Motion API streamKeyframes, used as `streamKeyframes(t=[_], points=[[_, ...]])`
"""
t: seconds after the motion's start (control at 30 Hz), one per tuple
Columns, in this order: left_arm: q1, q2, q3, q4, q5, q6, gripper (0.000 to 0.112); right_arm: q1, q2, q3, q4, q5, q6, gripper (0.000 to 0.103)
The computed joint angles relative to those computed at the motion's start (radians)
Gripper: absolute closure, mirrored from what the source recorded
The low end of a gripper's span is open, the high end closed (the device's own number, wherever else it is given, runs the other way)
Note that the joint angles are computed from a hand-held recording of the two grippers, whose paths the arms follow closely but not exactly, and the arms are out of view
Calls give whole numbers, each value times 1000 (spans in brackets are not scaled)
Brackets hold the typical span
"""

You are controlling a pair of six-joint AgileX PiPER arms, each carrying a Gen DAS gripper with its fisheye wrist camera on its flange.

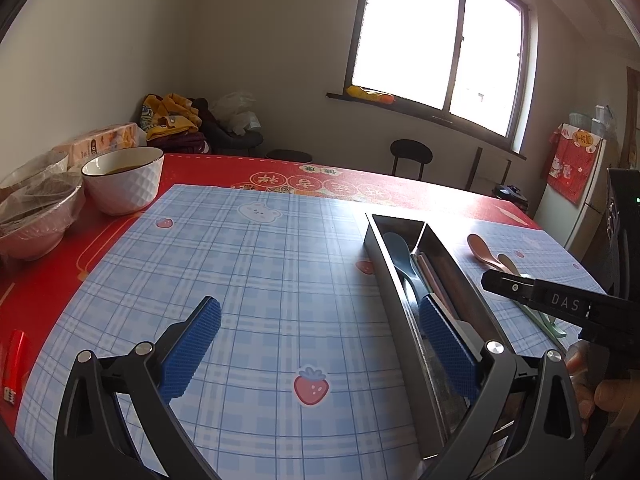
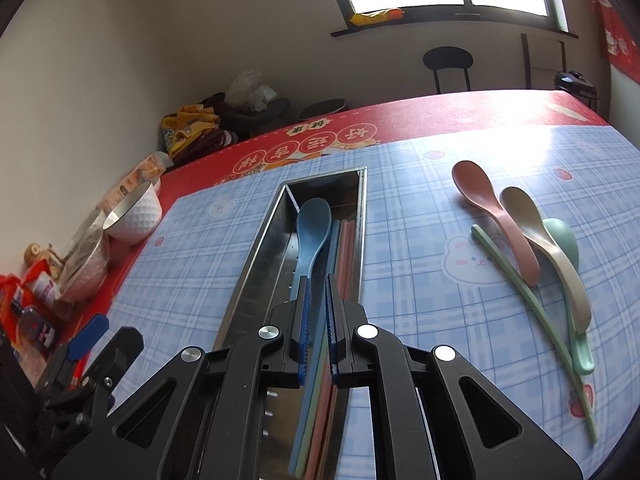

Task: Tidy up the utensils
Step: 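Lower the second pink chopstick into the steel tray and open the right gripper, then lower the left gripper onto the pink spoon handle and close it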

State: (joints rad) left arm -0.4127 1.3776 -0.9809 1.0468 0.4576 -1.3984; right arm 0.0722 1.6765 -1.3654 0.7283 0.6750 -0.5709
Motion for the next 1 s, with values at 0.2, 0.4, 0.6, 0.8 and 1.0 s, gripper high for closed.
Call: streamKeyframes(t=[0.2, 0.4, 0.6, 0.8, 1.0], points=[[7, 3, -2, -7, -3, -2, 15, -121, -32, 31, 92, 103, -210, 57], [8, 22, -27, -51, 33, 19, 15, -287, -9, -24, 141, 273, -354, 31], [-17, 41, -111, -188, 127, 153, 31, -422, 64, -121, 193, 367, -492, 16], [-107, 91, -294, -320, 226, 252, 33, -481, 201, -291, 275, 440, -544, 16], [-217, 310, -636, -458, 358, 433, 40, -482, 354, -498, 303, 484, -477, 16]])
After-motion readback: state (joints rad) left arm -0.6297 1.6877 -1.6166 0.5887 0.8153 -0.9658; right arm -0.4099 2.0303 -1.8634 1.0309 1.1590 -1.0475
